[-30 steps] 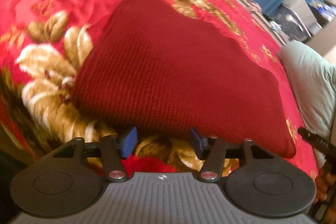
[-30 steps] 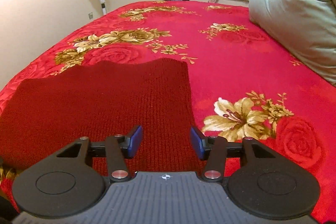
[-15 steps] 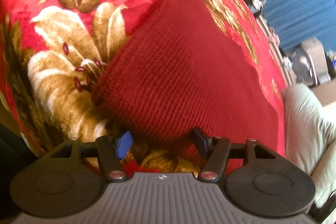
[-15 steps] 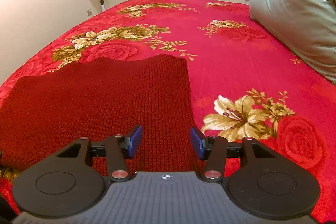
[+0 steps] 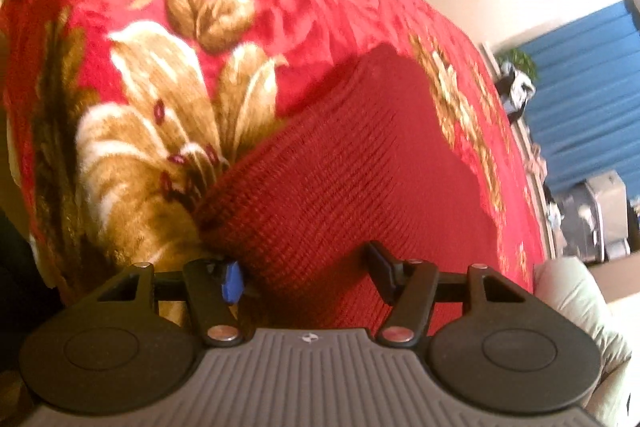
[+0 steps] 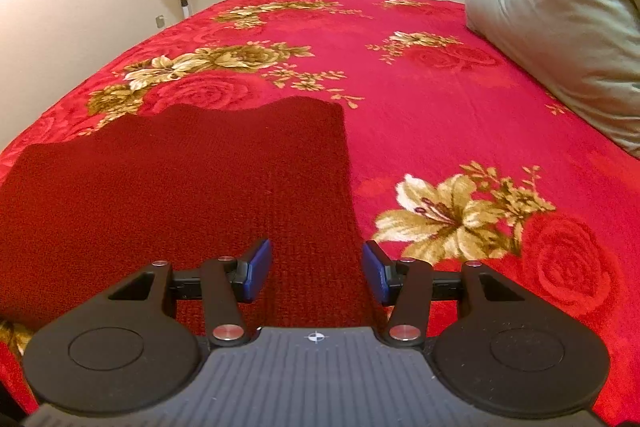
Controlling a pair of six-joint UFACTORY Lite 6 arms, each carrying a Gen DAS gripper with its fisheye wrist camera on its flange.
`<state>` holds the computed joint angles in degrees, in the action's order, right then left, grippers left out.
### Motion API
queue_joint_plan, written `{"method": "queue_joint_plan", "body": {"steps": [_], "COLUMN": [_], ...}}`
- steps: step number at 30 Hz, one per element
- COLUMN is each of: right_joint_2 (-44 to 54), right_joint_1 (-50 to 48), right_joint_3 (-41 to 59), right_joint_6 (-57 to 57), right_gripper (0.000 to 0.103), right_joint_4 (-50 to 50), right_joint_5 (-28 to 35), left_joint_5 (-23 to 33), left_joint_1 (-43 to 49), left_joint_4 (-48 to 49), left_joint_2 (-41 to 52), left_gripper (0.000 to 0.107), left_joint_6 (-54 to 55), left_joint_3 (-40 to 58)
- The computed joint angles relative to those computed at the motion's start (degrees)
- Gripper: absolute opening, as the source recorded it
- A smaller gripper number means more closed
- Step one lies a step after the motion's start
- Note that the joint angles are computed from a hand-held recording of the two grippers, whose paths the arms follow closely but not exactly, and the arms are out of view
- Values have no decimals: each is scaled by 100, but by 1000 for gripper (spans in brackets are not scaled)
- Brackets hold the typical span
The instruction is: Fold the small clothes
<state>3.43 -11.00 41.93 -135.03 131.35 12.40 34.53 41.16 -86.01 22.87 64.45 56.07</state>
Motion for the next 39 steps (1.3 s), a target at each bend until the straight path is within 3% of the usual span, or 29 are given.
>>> {"method": "queue_joint_plan", "body": {"steps": [6, 8, 10, 11, 17, 20, 26, 30, 34, 35, 38, 39], "right_joint_2": [211, 364, 537, 593, 608, 387, 278, 374, 326, 328, 340, 353], "right_joint_1": [-21, 23, 83, 94, 32, -97, -180, -139, -239, -320, -725, -857], "right_joint_3": [27, 94, 147, 157, 35, -93, -25, 209, 395, 447, 661, 716], "right_joint_6": [-470, -584, -986, -1155, -1324, -703, -217, 78, 458, 681, 1719, 1938], "right_gripper": [53, 53, 53, 53, 53, 53, 53, 53, 50, 46, 18, 16], "right_joint_4": [534, 664, 1083, 1243, 1491, 972, 597, 383, 41, -184, -1145, -1323], "right_joint_5": [73, 6, -69, -71, 183, 377, 519, 383, 220, 214, 375, 456], "left_joint_5": [-201, -475, -359, -253, 235, 613, -324, -987, -1604, -1796, -2510, -2827], "left_joint_1": [-132, -327, -268, -222, 216, 698, 532, -92, -945, -1226, -2395, -2886], "left_joint_4": [48, 458, 470, 490, -110, -212, 1030, -146, -343, -301, 268, 262], "left_joint_2": [-70, -150, -147, -188, -1360, -1888, -856, -2016, -2863, -3036, -3547, -3663], "left_gripper": [52, 39, 21, 18, 14, 14, 14, 14, 14, 14, 14, 14], "left_joint_6": [112, 91, 234, 275, 1585, 1932, 848, 2725, 2953, 2873, 2105, 2042], "left_joint_3": [47, 84, 73, 78, -540, -799, -121, -936, -1207, -1237, -1306, -1353]}}
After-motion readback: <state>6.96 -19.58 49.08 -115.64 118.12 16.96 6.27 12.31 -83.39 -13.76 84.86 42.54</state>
